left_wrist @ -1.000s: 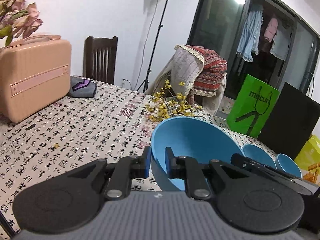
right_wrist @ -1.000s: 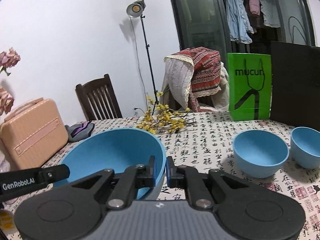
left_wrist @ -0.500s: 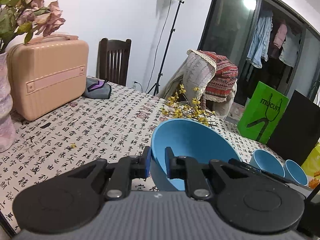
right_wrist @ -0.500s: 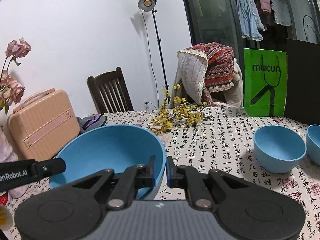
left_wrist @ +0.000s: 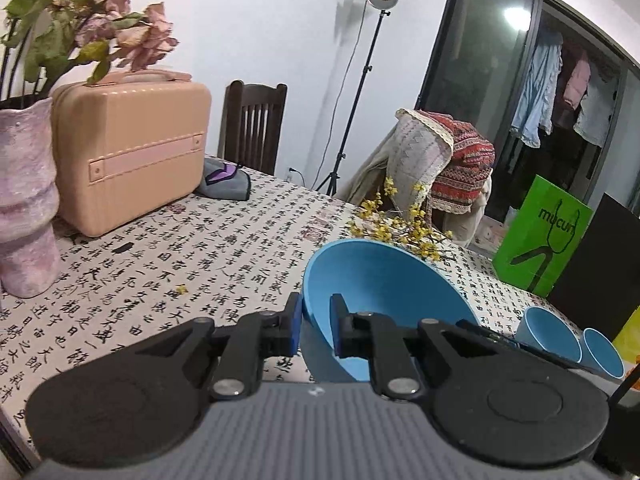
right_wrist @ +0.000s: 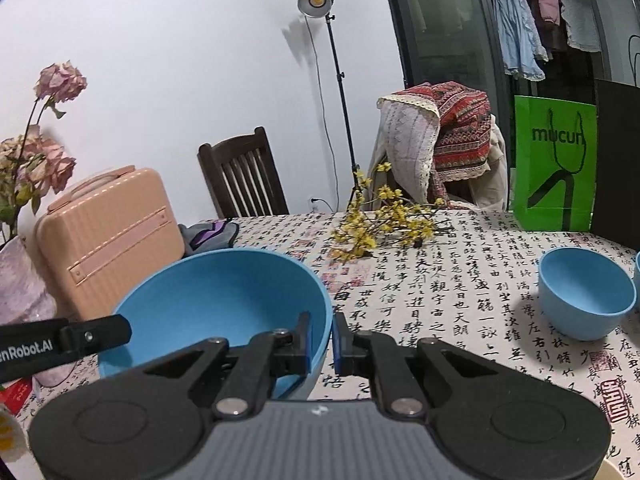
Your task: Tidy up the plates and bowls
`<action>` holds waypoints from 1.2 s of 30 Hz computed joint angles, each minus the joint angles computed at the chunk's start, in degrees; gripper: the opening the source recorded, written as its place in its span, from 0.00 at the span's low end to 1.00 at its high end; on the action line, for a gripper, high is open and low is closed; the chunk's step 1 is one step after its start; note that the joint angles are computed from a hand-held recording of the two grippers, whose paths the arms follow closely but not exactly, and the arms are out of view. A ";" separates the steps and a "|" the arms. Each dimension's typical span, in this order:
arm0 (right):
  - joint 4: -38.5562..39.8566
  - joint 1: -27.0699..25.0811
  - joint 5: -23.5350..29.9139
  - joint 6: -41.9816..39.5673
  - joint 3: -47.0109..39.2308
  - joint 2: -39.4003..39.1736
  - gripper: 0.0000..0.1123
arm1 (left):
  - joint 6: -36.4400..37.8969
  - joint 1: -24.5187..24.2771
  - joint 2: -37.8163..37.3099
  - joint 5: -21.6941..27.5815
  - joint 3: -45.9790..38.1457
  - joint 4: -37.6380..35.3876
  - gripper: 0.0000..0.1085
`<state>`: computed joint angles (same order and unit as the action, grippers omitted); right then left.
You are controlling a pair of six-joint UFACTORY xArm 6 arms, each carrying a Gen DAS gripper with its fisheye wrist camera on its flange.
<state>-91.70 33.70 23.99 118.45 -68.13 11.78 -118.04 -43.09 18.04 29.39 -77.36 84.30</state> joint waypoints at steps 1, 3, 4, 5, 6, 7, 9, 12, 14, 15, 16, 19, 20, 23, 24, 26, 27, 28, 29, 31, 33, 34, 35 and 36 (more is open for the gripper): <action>0.11 0.14 -0.11 -0.11 -0.21 0.17 0.09 | -0.27 0.01 -0.39 0.16 0.47 0.14 0.14; 0.27 0.44 -0.34 -0.33 -0.76 0.68 0.09 | -0.98 -0.01 -1.29 0.61 1.61 0.59 0.14; 0.38 0.62 -0.42 -0.42 -1.06 0.95 0.09 | -1.30 0.01 -1.68 0.75 2.16 0.83 0.14; 0.36 0.83 -0.44 -0.36 -1.22 1.12 0.09 | -1.60 0.06 -2.08 0.88 2.70 1.04 0.14; 0.54 1.04 -0.46 -0.55 -1.47 1.34 0.09 | -1.91 0.09 -2.50 1.00 3.24 1.24 0.14; 0.89 1.23 -0.47 -0.87 -1.72 1.57 0.09 | -2.16 0.14 -2.83 1.06 3.66 1.38 0.14; 1.41 1.63 -0.41 -1.24 -2.09 1.92 0.09 | -2.89 0.34 -3.43 1.03 4.56 1.82 0.14; 1.71 2.03 -0.47 -1.34 -2.55 2.43 0.09 | -3.20 0.47 -4.10 1.15 5.53 1.83 0.14; 2.01 2.28 -0.55 -1.47 -3.03 2.90 0.09 | -3.67 0.72 -4.61 1.03 6.31 2.16 0.14; 2.10 2.42 -0.58 -1.53 -3.29 3.15 0.09 | -4.00 0.85 -4.84 0.99 6.66 2.35 0.14; 2.08 2.53 -0.67 -1.51 -3.56 3.38 0.09 | -4.43 1.01 -5.12 0.89 7.09 2.67 0.14; 1.89 2.60 -1.49 -0.81 -4.29 4.05 0.09 | -5.57 1.55 -5.90 0.48 8.33 3.57 0.14; 1.77 2.66 -1.69 -0.62 -4.51 4.30 0.09 | -5.93 1.74 -6.13 0.32 8.73 3.83 0.14; 2.39 3.07 -1.68 -1.24 -5.42 5.29 0.09 | -7.02 2.22 -6.77 0.02 9.86 4.61 0.14; 2.64 3.19 -1.75 -1.48 -5.76 5.67 0.09 | -7.49 2.36 -7.04 -0.02 10.32 4.98 0.14; 3.12 3.47 -1.83 -1.93 -6.36 6.35 0.09 | -8.16 2.66 -7.49 -0.15 11.08 5.59 0.14; 3.33 3.63 -1.82 -2.10 -6.73 6.74 0.09 | -8.49 2.78 -7.70 -0.13 11.48 5.88 0.14; 3.43 3.89 -1.69 -2.11 -7.11 7.17 0.09 | -8.91 2.94 -7.92 -0.19 11.87 6.19 0.14; 3.65 4.03 -1.68 -2.26 -7.49 7.54 0.09 | -9.19 3.14 -8.04 -0.35 12.11 6.42 0.14; 4.42 4.33 -1.61 -2.90 -8.41 8.35 0.09 | -10.17 3.61 -8.45 -0.82 12.82 7.18 0.14; 4.57 4.58 -1.64 -2.89 -9.02 8.93 0.09 | -11.19 4.03 -8.92 -1.14 13.64 8.13 0.14; 4.60 4.72 -1.67 -2.80 -9.45 9.31 0.09 | -11.74 4.23 -9.18 -1.31 14.05 8.58 0.14; 4.69 4.82 -1.74 -2.76 -9.83 9.63 0.09 | -12.57 4.57 -9.46 -1.64 14.53 9.25 0.14; 4.79 4.91 -1.90 -2.56 -10.26 10.01 0.09 | -13.08 4.84 -9.66 -1.90 14.88 9.65 0.14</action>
<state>-86.91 38.61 22.09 115.89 -78.40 21.79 -131.12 -38.25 8.38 27.49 -62.48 93.95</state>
